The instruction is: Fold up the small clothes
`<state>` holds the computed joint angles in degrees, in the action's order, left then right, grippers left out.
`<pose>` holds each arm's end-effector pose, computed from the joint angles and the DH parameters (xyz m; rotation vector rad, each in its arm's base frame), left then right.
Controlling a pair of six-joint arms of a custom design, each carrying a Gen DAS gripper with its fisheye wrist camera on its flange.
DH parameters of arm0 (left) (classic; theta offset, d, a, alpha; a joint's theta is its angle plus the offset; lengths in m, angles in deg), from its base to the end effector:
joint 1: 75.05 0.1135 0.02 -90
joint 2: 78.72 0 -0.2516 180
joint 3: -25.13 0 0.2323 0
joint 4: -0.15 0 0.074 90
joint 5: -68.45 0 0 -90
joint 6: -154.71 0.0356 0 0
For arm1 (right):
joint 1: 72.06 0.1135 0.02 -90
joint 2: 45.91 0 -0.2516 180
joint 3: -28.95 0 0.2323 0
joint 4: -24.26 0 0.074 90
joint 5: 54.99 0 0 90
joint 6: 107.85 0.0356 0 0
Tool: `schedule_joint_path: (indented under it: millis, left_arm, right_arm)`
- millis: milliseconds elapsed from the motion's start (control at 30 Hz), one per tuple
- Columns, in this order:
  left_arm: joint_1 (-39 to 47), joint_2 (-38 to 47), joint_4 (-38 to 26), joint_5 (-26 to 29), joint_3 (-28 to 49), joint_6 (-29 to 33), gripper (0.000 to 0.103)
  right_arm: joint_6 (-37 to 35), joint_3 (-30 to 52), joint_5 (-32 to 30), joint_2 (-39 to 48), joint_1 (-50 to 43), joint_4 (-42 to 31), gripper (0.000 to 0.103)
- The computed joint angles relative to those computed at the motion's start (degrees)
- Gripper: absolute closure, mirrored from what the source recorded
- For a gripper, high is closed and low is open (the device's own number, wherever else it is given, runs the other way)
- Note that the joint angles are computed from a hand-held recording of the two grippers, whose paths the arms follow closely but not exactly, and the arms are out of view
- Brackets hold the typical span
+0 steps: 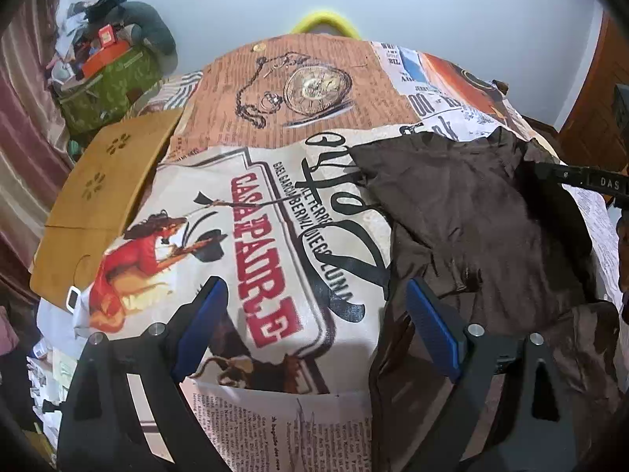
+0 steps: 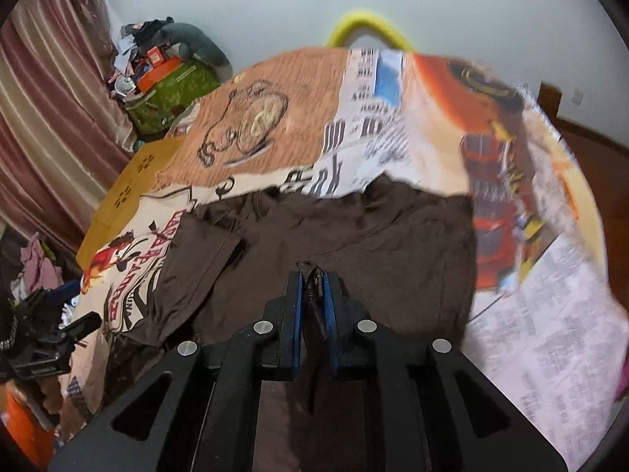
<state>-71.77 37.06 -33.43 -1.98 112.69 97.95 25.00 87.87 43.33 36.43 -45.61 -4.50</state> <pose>0.3850 0.0101 0.1354 0.7698 2.4473 -0.2181 0.2410 0.1141 0.1842 0.4180 2.4640 0.3371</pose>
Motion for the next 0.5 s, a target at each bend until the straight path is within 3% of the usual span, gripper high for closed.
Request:
schedule_joint_path:
  millis: [67, 200, 300, 400, 500]
  left_arm:
    - [-0.2, 0.7, -0.7, 0.4, 0.8, -0.1, 0.011]
    - [-1.8, 0.6, 0.0, -0.1, 1.1, -0.2, 0.011]
    - [-3.4, 1.1, 0.1, -0.2, 3.0, -0.7, 0.011]
    - [-5.0, 4.8, -4.2, 1.3, 10.0, -2.1, 0.011]
    - [-6.6, 13.7, -14.7, 3.7, 23.7, -4.6, 0.011]
  right_arm:
    - [-1.0, 1.0, -1.1, 0.3, 0.3, -1.0, 0.088]
    - [-4.2, 2.3, 0.0, -3.4, 0.8, -5.4, 0.064]
    - [-6.5, 2.2, 2.4, -7.2, -0.2, -7.8, 0.059]
    - [-8.6, 0.9, 3.7, -11.2, -3.0, -9.5, 0.056]
    - [-10.0, -1.6, 4.1, -13.0, -6.9, -10.1, 0.055]
